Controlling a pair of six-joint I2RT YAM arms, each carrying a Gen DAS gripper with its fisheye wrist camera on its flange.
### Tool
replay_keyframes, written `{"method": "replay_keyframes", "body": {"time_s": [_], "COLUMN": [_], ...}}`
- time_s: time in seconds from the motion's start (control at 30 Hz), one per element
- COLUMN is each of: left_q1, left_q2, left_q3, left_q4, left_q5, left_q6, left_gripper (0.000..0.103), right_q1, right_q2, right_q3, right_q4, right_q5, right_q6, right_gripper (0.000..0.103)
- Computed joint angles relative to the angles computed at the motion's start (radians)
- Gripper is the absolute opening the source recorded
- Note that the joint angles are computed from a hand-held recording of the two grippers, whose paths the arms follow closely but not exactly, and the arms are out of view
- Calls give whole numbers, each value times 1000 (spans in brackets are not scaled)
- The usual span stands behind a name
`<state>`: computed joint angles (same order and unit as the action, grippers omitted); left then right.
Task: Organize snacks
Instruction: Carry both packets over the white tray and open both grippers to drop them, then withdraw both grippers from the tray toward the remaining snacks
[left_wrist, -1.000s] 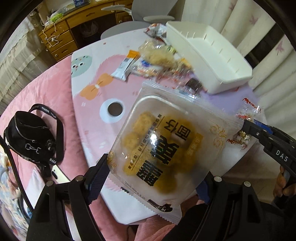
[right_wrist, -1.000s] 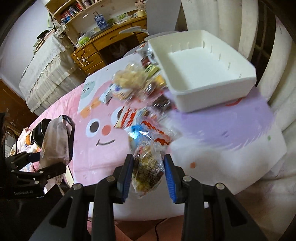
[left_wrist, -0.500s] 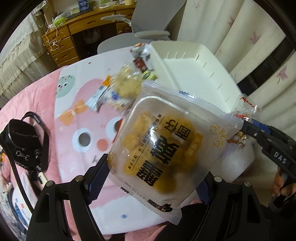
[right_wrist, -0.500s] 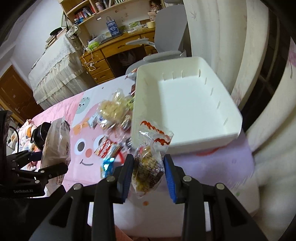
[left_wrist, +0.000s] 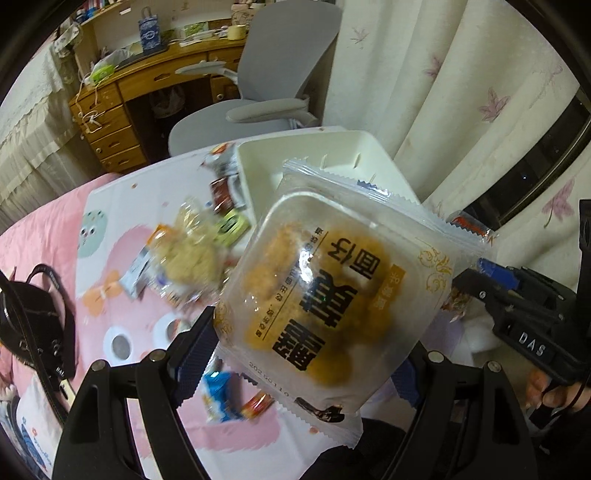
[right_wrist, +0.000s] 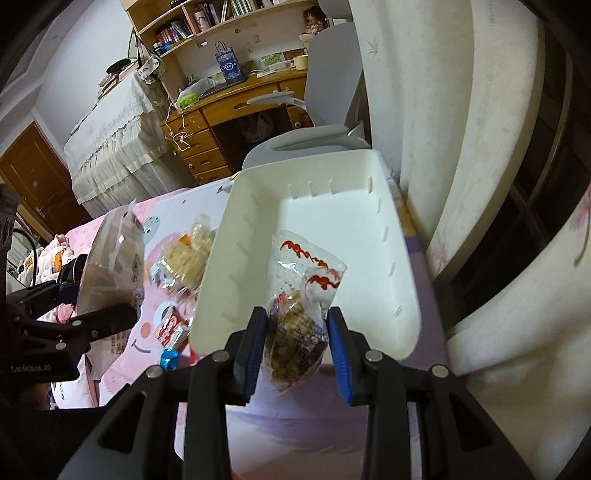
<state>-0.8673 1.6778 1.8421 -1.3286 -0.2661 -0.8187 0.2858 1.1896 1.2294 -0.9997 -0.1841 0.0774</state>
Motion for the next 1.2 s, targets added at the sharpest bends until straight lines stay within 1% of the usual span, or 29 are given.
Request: {"method": "replay_keyframes", "body": {"time_s": [0.17, 0.23, 0.3, 0.4, 0.5, 0.67, 0.73, 0.87, 0.9, 1.03, 1.2], "left_q1": [18, 18, 20, 21, 20, 9, 6, -12, -19, -32, -43], "left_q2": [116, 129, 123, 118, 106, 43, 11, -66, -95, -188, -333], "left_q3": [118, 115, 88, 68, 48, -31, -76, -184, -229, -345, -475], "left_q4": [16, 41, 78, 97, 100, 121, 138, 175, 201, 219, 210], "left_q5": [29, 39, 56, 70, 73, 70, 84, 89, 91, 96, 74], "left_q6": [18, 4, -4, -13, -29, -59, -74, -116, -132, -179, -242], "left_gripper": [84, 89, 90, 90, 90, 90, 90, 90, 90, 90, 90], "right_q1": [-79, -109, -137, -151, -167, -176, -166, -135, -128, -76, 25], "right_q2": [35, 51, 79, 94, 98, 107, 109, 100, 95, 59, -1], "right_q3": [21, 13, 14, 3, -6, -12, -20, -41, -50, -97, -155], "right_q4": [-5, -6, -21, -29, -27, -28, -27, -24, -21, -6, 20], "right_q5": [-48, -69, -88, -72, -88, -107, -111, -132, -140, -144, -126], "right_q6": [-69, -68, -66, -78, -79, -79, -68, -34, -28, 12, 97], "right_gripper": [35, 35, 41, 41, 41, 41, 41, 41, 41, 41, 41]}}
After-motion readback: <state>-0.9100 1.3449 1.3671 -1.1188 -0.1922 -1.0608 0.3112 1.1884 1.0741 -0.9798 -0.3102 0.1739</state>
